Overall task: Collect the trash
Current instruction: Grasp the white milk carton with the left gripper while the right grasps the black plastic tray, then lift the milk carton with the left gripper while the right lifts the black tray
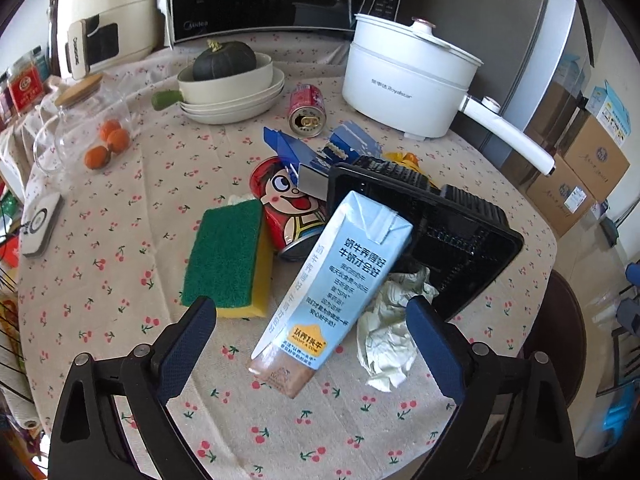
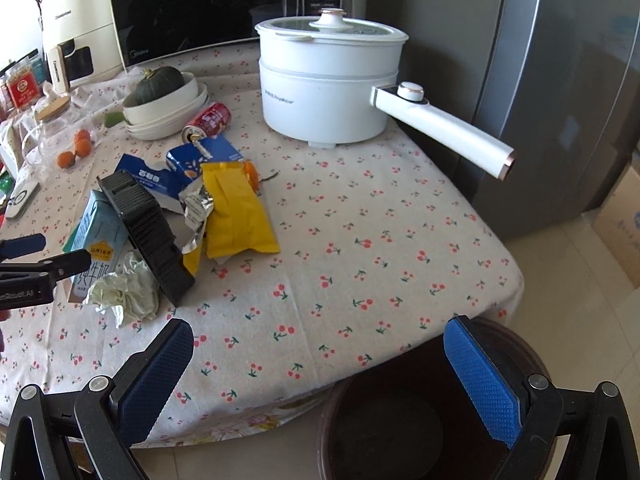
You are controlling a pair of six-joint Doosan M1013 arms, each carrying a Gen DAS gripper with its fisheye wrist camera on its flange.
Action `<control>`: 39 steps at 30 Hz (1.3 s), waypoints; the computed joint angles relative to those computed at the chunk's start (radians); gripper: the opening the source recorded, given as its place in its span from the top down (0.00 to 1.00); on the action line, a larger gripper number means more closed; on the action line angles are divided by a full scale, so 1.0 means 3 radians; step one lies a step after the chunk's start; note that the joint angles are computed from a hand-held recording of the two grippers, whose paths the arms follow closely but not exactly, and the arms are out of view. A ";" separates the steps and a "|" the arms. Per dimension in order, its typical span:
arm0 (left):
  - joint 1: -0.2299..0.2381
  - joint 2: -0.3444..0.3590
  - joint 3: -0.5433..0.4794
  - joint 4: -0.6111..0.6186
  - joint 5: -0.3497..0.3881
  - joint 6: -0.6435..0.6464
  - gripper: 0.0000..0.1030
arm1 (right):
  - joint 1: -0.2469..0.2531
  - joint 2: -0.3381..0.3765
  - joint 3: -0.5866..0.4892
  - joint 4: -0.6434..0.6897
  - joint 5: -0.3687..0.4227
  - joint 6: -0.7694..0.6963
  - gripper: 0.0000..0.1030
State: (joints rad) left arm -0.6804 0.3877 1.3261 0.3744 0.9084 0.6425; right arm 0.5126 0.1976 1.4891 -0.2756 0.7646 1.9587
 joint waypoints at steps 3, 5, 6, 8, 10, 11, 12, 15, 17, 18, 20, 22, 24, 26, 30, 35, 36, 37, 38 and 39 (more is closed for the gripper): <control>0.0088 0.0018 0.0028 -0.0265 -0.0134 -0.0032 0.18 | 0.0003 0.0044 -0.0040 0.0012 0.0039 -0.0011 0.00; 0.0126 0.0023 0.0045 -0.0457 -0.0228 0.0016 0.26 | 0.0007 0.0064 -0.0057 0.0012 0.0055 -0.0027 0.00; 0.0134 0.0025 0.0048 -0.0533 -0.0258 0.0060 0.34 | 0.0008 0.0073 -0.0066 0.0012 0.0063 -0.0033 0.00; 0.0123 0.0041 0.0013 -0.0592 -0.0230 0.0173 0.45 | 0.0010 0.0090 -0.0082 0.0008 0.0066 -0.0037 0.00; 0.0095 0.0040 -0.0009 -0.0545 -0.0196 0.0253 0.54 | 0.0015 0.0105 -0.0092 -0.0005 0.0064 -0.0037 0.00; 0.0079 0.0034 -0.0016 -0.0509 -0.0179 0.0275 0.56 | 0.0018 0.0114 -0.0101 -0.0001 0.0061 -0.0047 0.00; 0.0068 0.0016 -0.0005 -0.0479 -0.0181 0.0285 0.59 | 0.0021 0.0124 -0.0112 0.0013 0.0056 -0.0066 0.00; 0.0036 -0.0059 0.0052 -0.0358 -0.0189 0.0216 0.61 | 0.0025 0.0163 -0.0153 0.0119 0.0040 -0.0145 0.00; 0.0029 -0.0117 0.0110 -0.0305 -0.0197 0.0157 0.61 | 0.0042 0.0199 -0.0194 0.0191 0.0032 -0.0192 0.00; 0.0030 -0.0148 0.0144 -0.0290 -0.0209 0.0131 0.61 | 0.0055 0.0222 -0.0220 0.0215 0.0023 -0.0219 0.00; 0.0028 -0.0211 0.0213 -0.0221 -0.0220 0.0060 0.61 | 0.0095 0.0273 -0.0274 0.0247 0.0002 -0.0276 0.00; 0.0026 -0.0276 0.0285 -0.0141 -0.0227 -0.0003 0.61 | 0.0135 0.0328 -0.0324 0.0327 -0.0019 -0.0381 0.00; 0.0026 -0.0339 0.0354 -0.0082 -0.0220 -0.0031 0.61 | 0.0171 0.0387 -0.0380 0.0415 -0.0029 -0.0504 0.00; 0.0021 -0.0398 0.0420 -0.0035 -0.0200 -0.0045 0.61 | 0.0205 0.0442 -0.0434 0.0447 -0.0054 -0.0566 0.00; 0.0004 -0.0497 0.0535 0.0088 -0.0114 -0.0050 0.61 | 0.0253 0.0561 -0.0542 0.0375 -0.0124 -0.0456 0.00; 0.0028 -0.0595 0.0650 0.0128 -0.0088 -0.0105 0.61 | 0.0271 0.0717 -0.0687 0.0145 -0.0160 0.0107 0.00; 0.0038 -0.0609 0.0668 0.0123 -0.0095 -0.0131 0.61 | 0.0271 0.0750 -0.0718 0.0063 -0.0159 0.0246 0.00; 0.0047 -0.0616 0.0679 0.0114 -0.0102 -0.0155 0.61 | 0.0276 0.0778 -0.0748 -0.0020 -0.0139 0.0386 0.00; 0.0059 -0.0620 0.0686 0.0096 -0.0112 -0.0166 0.61 | 0.0276 0.0810 -0.0782 -0.0091 -0.0113 0.0504 0.01; 0.0070 -0.0621 0.0691 0.0077 -0.0122 -0.0170 0.61 | 0.0273 0.0843 -0.0818 -0.0146 -0.0083 0.0607 0.02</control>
